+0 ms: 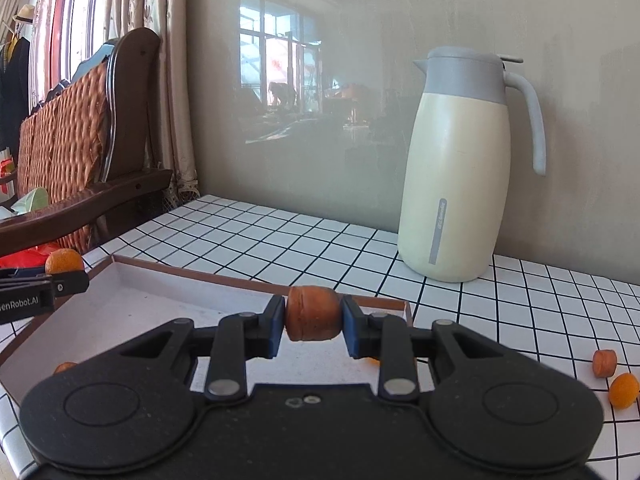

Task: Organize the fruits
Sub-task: 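Open both tools to drop the orange and reddish-brown fruit into the box, then move both open tools back over the fruits on the table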

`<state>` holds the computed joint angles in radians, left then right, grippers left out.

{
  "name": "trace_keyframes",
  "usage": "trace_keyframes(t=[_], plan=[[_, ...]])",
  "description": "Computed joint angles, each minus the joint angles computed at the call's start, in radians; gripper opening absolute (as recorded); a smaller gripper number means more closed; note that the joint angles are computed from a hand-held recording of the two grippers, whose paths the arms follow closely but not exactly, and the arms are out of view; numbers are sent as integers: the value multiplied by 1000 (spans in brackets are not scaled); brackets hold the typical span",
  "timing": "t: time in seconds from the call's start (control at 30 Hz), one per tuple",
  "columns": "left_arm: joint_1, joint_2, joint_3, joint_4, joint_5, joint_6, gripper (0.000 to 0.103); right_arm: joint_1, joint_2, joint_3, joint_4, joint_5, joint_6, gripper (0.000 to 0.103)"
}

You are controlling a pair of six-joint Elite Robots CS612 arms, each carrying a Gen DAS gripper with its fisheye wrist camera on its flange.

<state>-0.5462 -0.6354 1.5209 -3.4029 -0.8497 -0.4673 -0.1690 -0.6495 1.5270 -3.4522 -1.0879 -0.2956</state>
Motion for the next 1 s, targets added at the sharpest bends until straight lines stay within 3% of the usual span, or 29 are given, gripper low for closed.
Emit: trace_keyframes(t=[0.13, 0.17, 0.2, 0.23, 0.27, 0.3, 1.0], plan=[[5, 5, -13, 19, -13, -7, 38, 4, -4, -13, 63, -12, -29, 23], [5, 5, -14, 25, -15, -7, 38, 5, -4, -13, 62, -17, -36, 30], [4, 6, -15, 28, -3, -8, 47, 7, -2, -12, 43, -24, -33, 37], [1, 7, -15, 23, 15, -4, 80, 8, 2, -10, 10, -36, -21, 66], [-3, 11, -15, 4, 43, 13, 93, 10, 7, -8, -33, -47, -11, 97], [-8, 15, -14, -23, 69, 36, 102, 10, 10, -4, -65, -50, -7, 97], [-15, -1, 18, -28, 80, 34, 103, 3, 1, 17, -89, -24, -18, 97]])
